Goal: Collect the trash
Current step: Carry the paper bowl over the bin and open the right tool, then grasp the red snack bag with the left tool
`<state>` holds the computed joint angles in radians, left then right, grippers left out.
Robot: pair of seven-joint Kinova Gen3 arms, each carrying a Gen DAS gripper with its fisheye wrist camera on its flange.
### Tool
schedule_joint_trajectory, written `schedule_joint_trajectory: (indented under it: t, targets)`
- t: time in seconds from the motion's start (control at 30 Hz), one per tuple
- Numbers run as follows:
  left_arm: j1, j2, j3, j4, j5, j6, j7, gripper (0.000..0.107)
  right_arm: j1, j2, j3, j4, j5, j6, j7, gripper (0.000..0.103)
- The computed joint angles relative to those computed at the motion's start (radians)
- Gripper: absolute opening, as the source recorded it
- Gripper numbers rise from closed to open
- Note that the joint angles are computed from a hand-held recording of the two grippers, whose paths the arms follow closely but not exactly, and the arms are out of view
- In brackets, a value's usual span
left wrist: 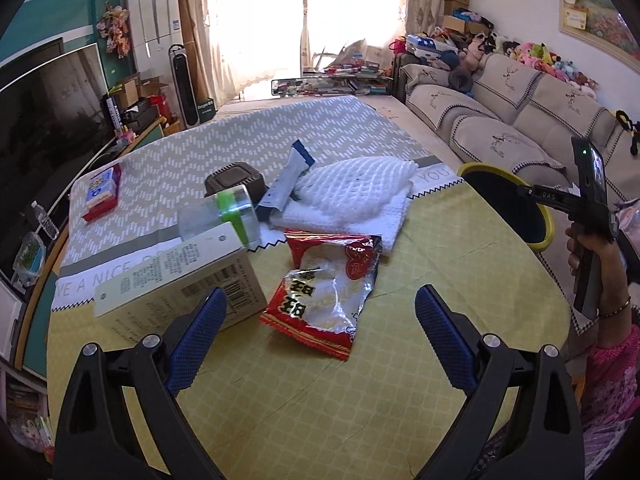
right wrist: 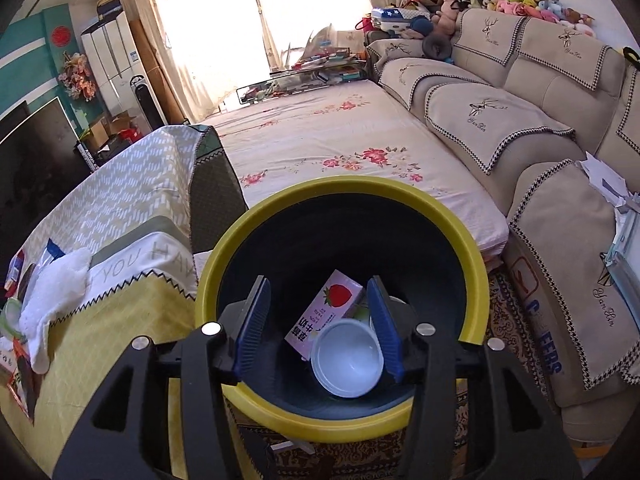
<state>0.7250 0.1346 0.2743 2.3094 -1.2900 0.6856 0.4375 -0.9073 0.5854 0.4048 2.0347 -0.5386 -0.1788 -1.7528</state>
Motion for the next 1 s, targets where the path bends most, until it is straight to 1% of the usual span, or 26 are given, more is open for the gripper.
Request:
schedule_joint_trajectory:
  t: [0.07, 0.13, 0.23, 0.3, 0.43, 0.5, 0.67, 0.7, 0.73, 0.77, 0.8, 0.83, 0.87, 0.93, 1.0]
  targets:
    - [-0.026, 0.022, -0.018, 0.001, -0.055, -0.059, -0.005, 0.094, 0.022, -0.005, -0.025, 0.000, 0.012, -0.003, -0.002, 0.049]
    - [-0.055, 0.054, -0.038, -0.016, -0.086, -0.117, -0.034, 0.094, 0.048, -0.007, -0.055, -0.003, 0.025, -0.002, -0.006, 0.050]
    - [-0.093, 0.101, -0.069, -0.054, -0.083, -0.192, -0.125, 0.094, 0.069, -0.005, -0.084, -0.005, 0.040, -0.004, -0.012, 0.050]
    - [-0.103, 0.125, -0.091, -0.076, -0.069, -0.227, -0.184, 0.094, 0.083, -0.003, -0.103, -0.006, 0.050, -0.008, -0.018, 0.051]
    - [-0.076, 0.171, -0.136, -0.118, -0.060, -0.216, -0.262, 0.094, 0.088, 0.001, -0.117, -0.015, 0.059, -0.004, -0.024, 0.051]
    - [-0.068, 0.186, -0.147, -0.138, -0.028, -0.201, -0.309, 0.094, 0.095, 0.002, -0.127, -0.018, 0.068, -0.005, -0.027, 0.051]
    - [-0.074, 0.217, -0.196, -0.160, 0.035, -0.241, -0.399, 0.094, 0.106, 0.006, -0.142, -0.029, 0.089, 0.003, -0.033, 0.052]
    - [-0.075, 0.225, -0.203, -0.161, 0.036, -0.251, -0.402, 0.094, 0.109, 0.007, -0.146, -0.031, 0.093, 0.004, -0.036, 0.052]
    - [-0.064, 0.224, -0.229, -0.155, 0.026, -0.278, -0.389, 0.093, 0.113, 0.007, -0.151, -0.032, 0.097, 0.004, -0.040, 0.052]
    - [-0.062, 0.224, -0.242, -0.152, 0.023, -0.296, -0.383, 0.093, 0.116, 0.008, -0.155, -0.033, 0.100, 0.005, -0.043, 0.053]
    - [-0.060, 0.222, -0.255, -0.148, 0.021, -0.316, -0.380, 0.089, 0.118, 0.008, -0.158, -0.034, 0.104, 0.005, -0.047, 0.053]
    - [-0.062, 0.217, -0.272, -0.139, 0.009, -0.352, -0.371, 0.082, 0.121, 0.008, -0.161, -0.033, 0.107, 0.004, -0.051, 0.053]
    - [-0.068, 0.211, -0.282, -0.131, 0.004, -0.382, -0.360, 0.078, 0.125, 0.009, -0.165, -0.033, 0.111, 0.003, -0.054, 0.053]
    - [-0.040, 0.209, -0.317, -0.128, 0.001, -0.394, -0.348, 0.065, 0.134, 0.007, -0.176, -0.033, 0.119, 0.002, -0.061, 0.053]
    - [-0.033, 0.206, -0.323, -0.126, 0.018, -0.396, -0.363, 0.062, 0.140, 0.006, -0.184, -0.032, 0.126, -0.001, -0.065, 0.053]
